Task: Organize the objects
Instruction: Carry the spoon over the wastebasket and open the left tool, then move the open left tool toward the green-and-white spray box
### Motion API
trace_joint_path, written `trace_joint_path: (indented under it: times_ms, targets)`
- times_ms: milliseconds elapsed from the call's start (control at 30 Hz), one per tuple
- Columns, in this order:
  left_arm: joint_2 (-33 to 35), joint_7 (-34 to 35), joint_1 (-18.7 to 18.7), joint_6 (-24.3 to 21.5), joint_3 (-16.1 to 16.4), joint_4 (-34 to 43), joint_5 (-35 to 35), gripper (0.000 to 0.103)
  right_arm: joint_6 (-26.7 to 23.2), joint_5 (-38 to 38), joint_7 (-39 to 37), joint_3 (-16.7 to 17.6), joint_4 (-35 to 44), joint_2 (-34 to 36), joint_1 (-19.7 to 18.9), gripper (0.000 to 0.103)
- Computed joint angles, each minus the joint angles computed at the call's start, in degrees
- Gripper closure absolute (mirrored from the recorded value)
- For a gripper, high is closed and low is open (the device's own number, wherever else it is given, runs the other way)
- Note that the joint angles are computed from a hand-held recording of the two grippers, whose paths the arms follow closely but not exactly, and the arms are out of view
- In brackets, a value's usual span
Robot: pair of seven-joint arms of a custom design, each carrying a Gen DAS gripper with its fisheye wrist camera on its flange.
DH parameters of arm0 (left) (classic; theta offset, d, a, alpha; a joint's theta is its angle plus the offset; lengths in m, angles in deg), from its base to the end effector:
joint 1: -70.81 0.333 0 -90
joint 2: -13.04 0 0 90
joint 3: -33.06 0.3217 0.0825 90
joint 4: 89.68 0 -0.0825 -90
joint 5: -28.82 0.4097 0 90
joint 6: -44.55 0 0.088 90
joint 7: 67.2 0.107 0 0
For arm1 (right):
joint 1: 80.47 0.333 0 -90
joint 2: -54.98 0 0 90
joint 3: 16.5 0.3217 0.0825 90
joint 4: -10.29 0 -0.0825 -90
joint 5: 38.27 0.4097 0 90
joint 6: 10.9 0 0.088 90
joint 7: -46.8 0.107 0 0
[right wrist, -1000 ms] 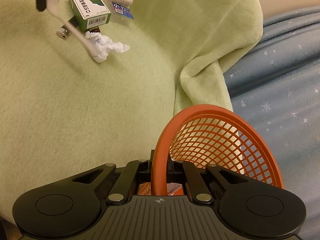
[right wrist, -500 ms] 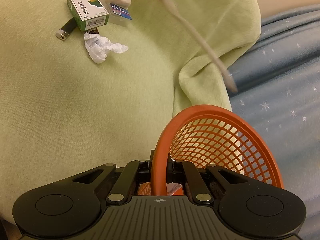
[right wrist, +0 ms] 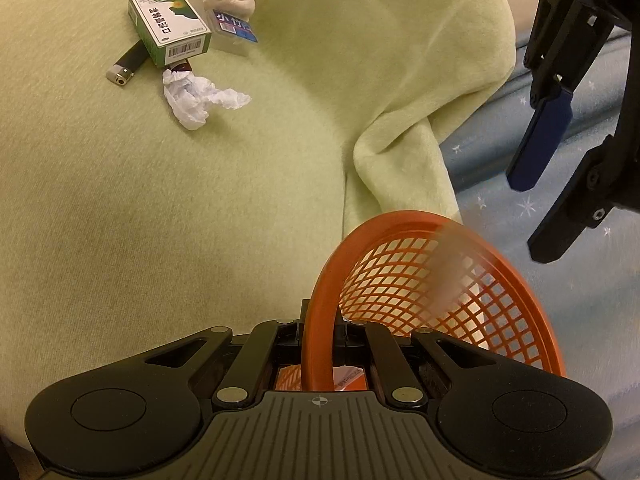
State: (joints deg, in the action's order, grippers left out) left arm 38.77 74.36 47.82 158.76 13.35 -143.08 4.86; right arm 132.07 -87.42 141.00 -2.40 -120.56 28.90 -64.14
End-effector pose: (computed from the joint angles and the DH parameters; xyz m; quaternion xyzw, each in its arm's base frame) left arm 0.5695 -0.4487 0.7297 -0.0247 0.9123 -0.4045 0.0585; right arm 0.4107 0.2653 0.5941 -0.8432 0.2431 -0.4756 0.0607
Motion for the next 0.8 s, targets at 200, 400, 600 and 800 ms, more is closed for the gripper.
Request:
trace_joint_path:
  times_ms: [200,400,600,800]
  targets:
    - [-6.0,-1.5,3.5,5.7,2.3,-9.9,0.0,0.068,0.3,0.1,0.0,-0.1,-0.2,-0.2,0.0,0.101]
    - [-10.5,-6.0,7.5,9.2,5.5,-17.9,3.0,0.066,0.4,0.2,0.3,-0.1,-0.4,-0.5,-0.1,0.101]
    - [-14.0,-10.0,10.9,13.0,8.0,-25.9,7.6,0.063,0.3,0.3,0.1,-0.1,-0.3,-0.5,-0.1,0.101]
    - [-16.1,-6.9,13.1,15.9,8.4,-32.5,9.9,0.041,0.2,0.3,-0.4,-0.1,-0.3,-0.6,-0.1,0.101]
